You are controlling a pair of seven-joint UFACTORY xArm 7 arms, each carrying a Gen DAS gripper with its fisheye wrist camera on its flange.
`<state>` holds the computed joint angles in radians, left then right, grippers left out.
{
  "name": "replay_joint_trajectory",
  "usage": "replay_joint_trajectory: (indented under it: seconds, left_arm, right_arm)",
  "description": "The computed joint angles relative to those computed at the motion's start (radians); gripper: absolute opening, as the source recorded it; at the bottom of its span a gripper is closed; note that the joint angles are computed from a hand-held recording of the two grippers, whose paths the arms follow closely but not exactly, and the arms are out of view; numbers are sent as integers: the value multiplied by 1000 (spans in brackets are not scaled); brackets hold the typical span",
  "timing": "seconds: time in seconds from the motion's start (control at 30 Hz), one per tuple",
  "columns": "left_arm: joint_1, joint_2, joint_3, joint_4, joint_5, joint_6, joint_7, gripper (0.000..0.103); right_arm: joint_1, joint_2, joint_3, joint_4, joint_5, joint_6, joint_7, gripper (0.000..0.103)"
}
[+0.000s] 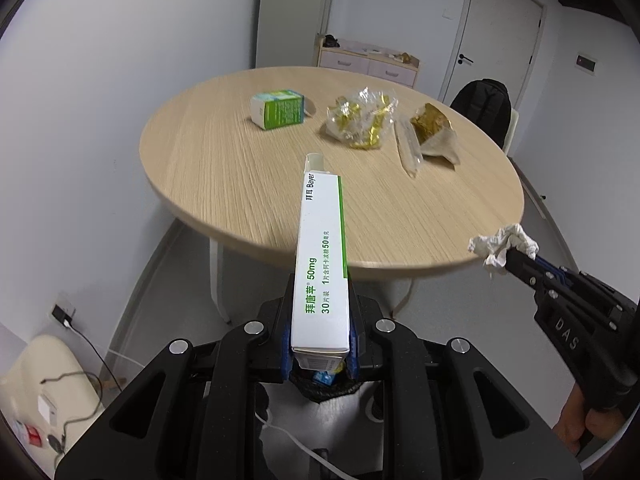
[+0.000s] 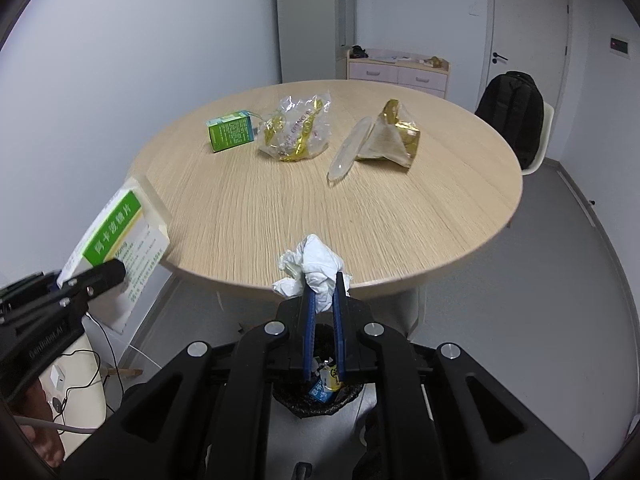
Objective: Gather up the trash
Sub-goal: 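Lift the medicine box and tissue and carry them down toward the bin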
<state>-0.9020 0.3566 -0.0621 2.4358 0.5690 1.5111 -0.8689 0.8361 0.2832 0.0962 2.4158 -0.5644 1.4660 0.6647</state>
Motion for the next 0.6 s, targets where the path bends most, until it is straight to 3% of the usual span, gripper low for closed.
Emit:
replay_joint_trajectory:
  seconds: [0.2,0.6]
  left_arm:
    - [-7,-113,-56,-185,39,-28,-92,19]
    - [34,-201,-159,-345,78,-32,-185,19]
  right_arm:
    - [-7,-114,48,-167,-38,-21,72,7]
    - [-142,-309,190,-462,-19,-77,177,7]
